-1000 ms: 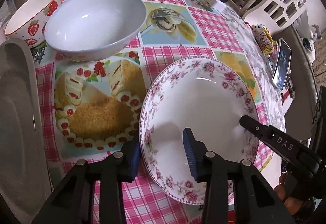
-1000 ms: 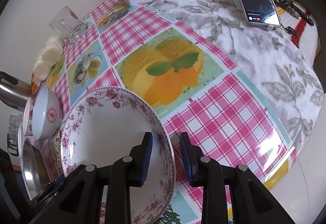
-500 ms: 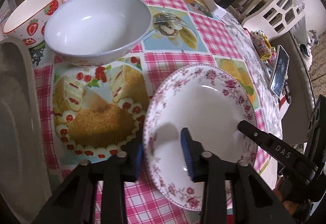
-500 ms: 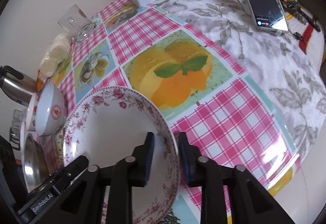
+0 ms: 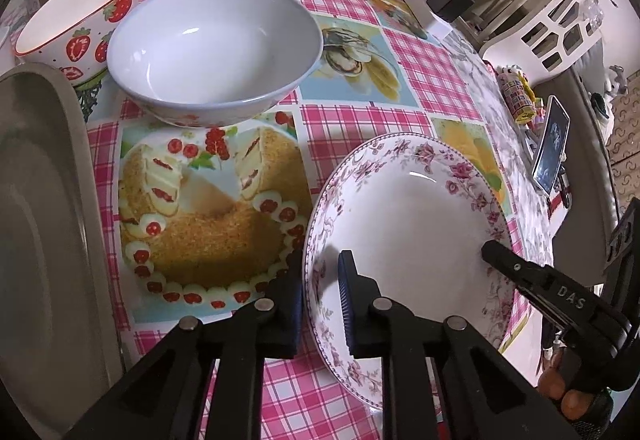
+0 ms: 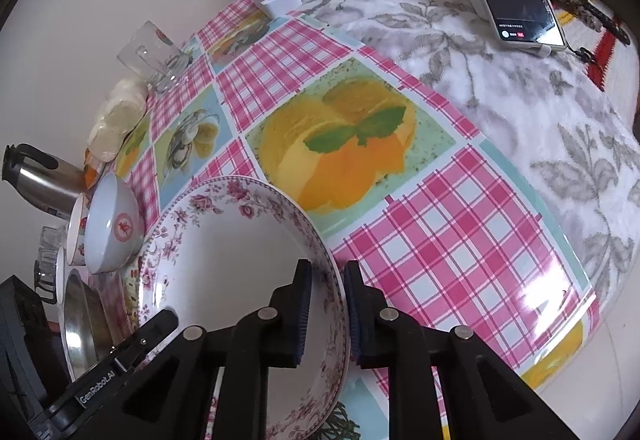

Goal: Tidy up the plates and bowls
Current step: 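Lift the floral plate off the table with the right tool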

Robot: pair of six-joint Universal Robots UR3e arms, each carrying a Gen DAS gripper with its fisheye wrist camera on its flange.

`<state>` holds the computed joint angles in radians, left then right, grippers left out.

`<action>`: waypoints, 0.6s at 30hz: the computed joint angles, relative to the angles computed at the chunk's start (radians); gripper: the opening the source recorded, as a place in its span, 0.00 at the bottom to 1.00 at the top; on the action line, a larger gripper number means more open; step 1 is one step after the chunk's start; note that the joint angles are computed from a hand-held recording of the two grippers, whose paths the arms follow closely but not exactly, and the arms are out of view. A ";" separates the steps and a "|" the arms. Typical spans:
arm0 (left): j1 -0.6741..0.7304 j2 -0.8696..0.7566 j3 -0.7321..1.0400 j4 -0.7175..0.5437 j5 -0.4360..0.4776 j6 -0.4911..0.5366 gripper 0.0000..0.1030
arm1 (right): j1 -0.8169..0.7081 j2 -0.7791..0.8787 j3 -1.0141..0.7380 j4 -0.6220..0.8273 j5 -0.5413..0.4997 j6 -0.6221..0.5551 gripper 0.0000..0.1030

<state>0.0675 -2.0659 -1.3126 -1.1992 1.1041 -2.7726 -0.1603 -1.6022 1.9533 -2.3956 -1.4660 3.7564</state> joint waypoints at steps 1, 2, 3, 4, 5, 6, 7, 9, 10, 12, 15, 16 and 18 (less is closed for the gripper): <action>0.003 0.002 0.000 -0.003 -0.003 0.003 0.16 | 0.000 -0.006 0.002 -0.010 0.002 -0.009 0.16; 0.006 0.005 0.001 -0.008 -0.008 0.006 0.16 | -0.002 -0.020 0.009 -0.011 0.002 -0.017 0.16; 0.007 0.007 0.002 -0.008 -0.012 0.006 0.16 | 0.001 -0.023 0.005 -0.011 -0.001 -0.021 0.16; 0.010 0.010 0.002 -0.009 -0.016 0.008 0.16 | 0.005 -0.022 -0.003 -0.006 -0.005 -0.023 0.16; 0.011 0.015 0.002 -0.009 -0.019 0.009 0.16 | 0.009 -0.021 -0.010 -0.002 -0.009 -0.026 0.16; 0.013 0.016 0.003 -0.009 -0.021 0.009 0.16 | 0.011 -0.020 -0.013 -0.002 -0.011 -0.028 0.16; 0.016 0.019 0.004 -0.012 -0.025 0.009 0.16 | 0.014 -0.019 -0.017 0.001 -0.011 -0.033 0.16; 0.023 0.019 0.015 -0.026 -0.034 0.011 0.16 | 0.017 -0.018 -0.019 -0.006 -0.010 -0.039 0.17; 0.028 0.021 0.020 -0.035 -0.042 0.014 0.16 | 0.016 -0.017 -0.019 -0.009 -0.006 -0.039 0.16; 0.033 0.027 0.022 -0.039 -0.053 0.020 0.16 | 0.013 -0.019 -0.016 -0.012 0.000 -0.037 0.16; 0.035 0.045 0.016 -0.025 -0.059 0.025 0.16 | 0.013 -0.020 -0.016 -0.020 0.004 -0.032 0.16; 0.036 0.049 0.016 -0.023 -0.062 0.026 0.16 | 0.014 -0.024 -0.017 -0.024 0.003 -0.030 0.17; 0.042 0.056 0.019 -0.026 -0.073 0.027 0.16 | 0.023 -0.027 -0.028 -0.027 -0.010 -0.028 0.17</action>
<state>0.1092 -2.0097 -1.2939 -1.2251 1.0309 -2.7452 -0.1370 -1.6293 1.9256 -2.4221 -1.4758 3.7280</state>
